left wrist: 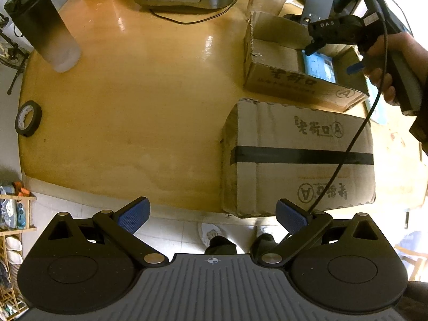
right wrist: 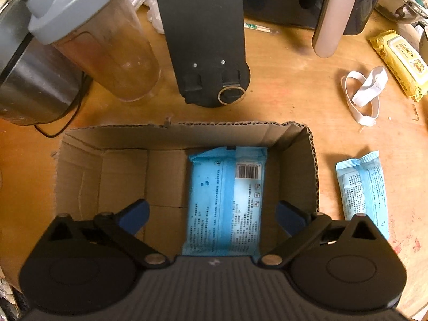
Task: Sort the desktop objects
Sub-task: 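Lower the blue packet into the open box and open the right gripper, then raise the right tool out of the box toward the smaller blue packet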
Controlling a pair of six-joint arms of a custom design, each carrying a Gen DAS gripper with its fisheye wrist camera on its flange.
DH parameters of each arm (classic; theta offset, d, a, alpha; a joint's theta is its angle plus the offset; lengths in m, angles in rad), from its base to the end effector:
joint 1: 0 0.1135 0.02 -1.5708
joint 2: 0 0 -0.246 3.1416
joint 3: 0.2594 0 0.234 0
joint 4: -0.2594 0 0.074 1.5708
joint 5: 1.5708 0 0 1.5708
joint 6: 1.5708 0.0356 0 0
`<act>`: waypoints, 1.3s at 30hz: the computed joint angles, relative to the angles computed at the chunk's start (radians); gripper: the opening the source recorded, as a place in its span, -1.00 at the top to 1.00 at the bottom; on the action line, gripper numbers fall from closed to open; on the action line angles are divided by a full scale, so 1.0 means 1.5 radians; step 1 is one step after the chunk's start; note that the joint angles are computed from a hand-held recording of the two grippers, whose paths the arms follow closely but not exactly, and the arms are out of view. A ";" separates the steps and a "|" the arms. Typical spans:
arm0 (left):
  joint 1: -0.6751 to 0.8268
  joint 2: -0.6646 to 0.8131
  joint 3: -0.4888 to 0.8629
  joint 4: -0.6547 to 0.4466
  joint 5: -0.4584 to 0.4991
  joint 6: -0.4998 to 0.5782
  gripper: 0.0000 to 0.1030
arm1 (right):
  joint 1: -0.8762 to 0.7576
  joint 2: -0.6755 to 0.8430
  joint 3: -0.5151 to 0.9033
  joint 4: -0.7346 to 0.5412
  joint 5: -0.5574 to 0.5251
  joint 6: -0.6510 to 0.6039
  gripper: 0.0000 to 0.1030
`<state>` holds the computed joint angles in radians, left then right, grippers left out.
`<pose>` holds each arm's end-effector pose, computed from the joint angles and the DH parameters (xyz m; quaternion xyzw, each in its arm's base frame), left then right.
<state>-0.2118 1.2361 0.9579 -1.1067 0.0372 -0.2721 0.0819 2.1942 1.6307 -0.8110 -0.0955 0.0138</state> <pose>0.1888 -0.0420 0.2338 -0.0283 0.9951 -0.0402 0.0857 0.4066 0.0368 0.1358 -0.0385 0.9933 0.0521 0.0955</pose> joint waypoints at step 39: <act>-0.224 0.081 0.094 -0.029 -0.041 -0.251 -1.00 | -0.168 -0.004 0.122 -0.136 -0.036 -0.166 -1.00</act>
<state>-0.5485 1.3581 1.0985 -1.1501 -0.0243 -0.6482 -0.1702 2.1887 1.8142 -1.0150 -0.1492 -0.2353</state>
